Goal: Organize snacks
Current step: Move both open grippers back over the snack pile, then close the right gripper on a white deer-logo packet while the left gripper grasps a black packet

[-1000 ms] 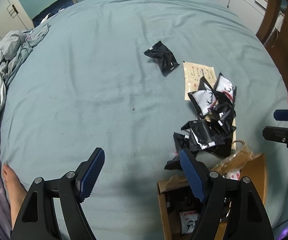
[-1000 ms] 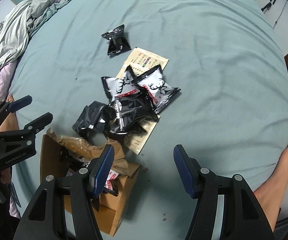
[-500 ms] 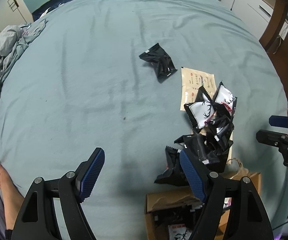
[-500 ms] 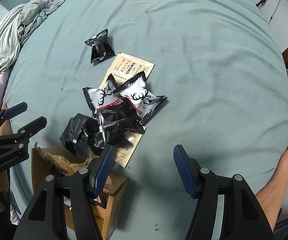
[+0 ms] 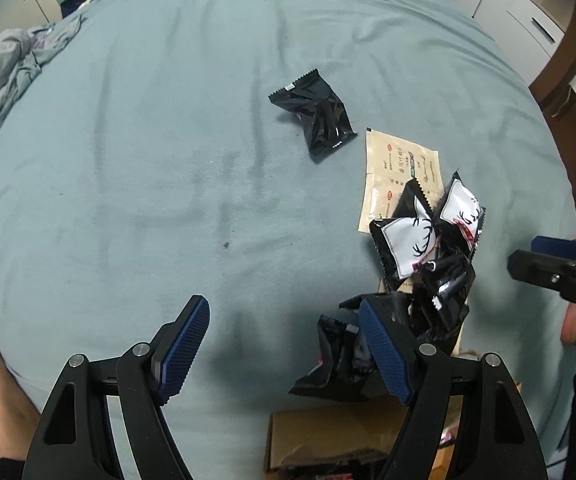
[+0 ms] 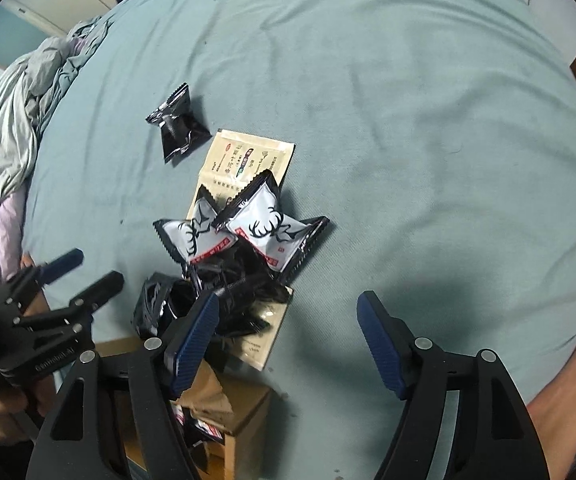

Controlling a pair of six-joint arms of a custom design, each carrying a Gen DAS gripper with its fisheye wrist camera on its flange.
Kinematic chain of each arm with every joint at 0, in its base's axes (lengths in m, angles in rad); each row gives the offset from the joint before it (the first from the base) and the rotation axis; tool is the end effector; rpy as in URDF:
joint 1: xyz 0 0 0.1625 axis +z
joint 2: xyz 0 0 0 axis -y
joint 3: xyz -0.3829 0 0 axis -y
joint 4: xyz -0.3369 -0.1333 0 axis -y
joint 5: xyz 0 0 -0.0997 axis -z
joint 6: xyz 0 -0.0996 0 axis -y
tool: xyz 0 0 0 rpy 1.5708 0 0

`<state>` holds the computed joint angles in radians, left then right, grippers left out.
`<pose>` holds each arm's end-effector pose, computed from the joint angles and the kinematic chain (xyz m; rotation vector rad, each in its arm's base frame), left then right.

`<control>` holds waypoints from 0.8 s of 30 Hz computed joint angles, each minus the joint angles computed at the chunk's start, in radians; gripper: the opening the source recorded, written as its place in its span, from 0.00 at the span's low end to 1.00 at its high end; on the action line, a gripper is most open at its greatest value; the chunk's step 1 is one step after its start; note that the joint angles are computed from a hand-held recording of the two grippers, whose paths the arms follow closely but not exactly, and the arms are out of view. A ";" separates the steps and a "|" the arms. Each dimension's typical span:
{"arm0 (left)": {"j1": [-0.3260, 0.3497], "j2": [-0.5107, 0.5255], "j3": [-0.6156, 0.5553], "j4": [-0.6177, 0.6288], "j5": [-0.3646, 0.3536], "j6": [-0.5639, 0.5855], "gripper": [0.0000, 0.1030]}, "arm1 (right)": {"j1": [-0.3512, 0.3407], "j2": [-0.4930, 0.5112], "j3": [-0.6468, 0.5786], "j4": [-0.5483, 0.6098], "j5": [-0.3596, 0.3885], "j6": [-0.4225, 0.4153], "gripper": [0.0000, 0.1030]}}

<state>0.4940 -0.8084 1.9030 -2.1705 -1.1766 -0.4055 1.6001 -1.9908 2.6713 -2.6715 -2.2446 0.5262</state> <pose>-0.3263 -0.3706 0.0117 0.9505 2.3384 0.1299 0.0778 -0.2263 0.2698 -0.7971 -2.3813 0.7540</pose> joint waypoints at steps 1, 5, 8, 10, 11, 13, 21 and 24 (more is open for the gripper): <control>0.003 0.006 -0.003 -0.002 -0.005 0.001 0.76 | -0.012 0.009 -0.002 -0.011 0.010 -0.012 0.69; 0.010 0.026 -0.012 -0.009 -0.019 0.006 0.76 | -0.055 0.076 -0.013 -0.062 0.051 -0.059 0.69; 0.016 0.036 -0.014 -0.010 -0.028 0.014 0.76 | -0.072 0.148 -0.027 -0.107 0.060 -0.088 0.69; 0.021 0.040 -0.019 -0.012 -0.041 0.019 0.76 | -0.049 0.208 -0.034 -0.161 0.007 -0.100 0.69; 0.022 0.041 -0.018 -0.016 -0.046 0.023 0.76 | -0.037 0.235 -0.036 -0.192 -0.021 -0.102 0.69; 0.023 0.044 -0.018 -0.027 -0.050 0.033 0.76 | -0.038 0.268 -0.031 -0.259 -0.053 -0.113 0.69; 0.032 0.046 -0.025 -0.027 -0.121 0.075 0.75 | -0.143 0.331 -0.019 -0.380 -0.045 -0.226 0.69; 0.032 0.045 -0.024 -0.023 -0.150 0.079 0.75 | -0.143 0.375 -0.028 -0.423 -0.071 -0.262 0.69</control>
<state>0.5260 -0.7638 1.8785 -2.1939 -1.3271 -0.3264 1.4567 -1.6162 2.6433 -3.0948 -2.3154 0.2640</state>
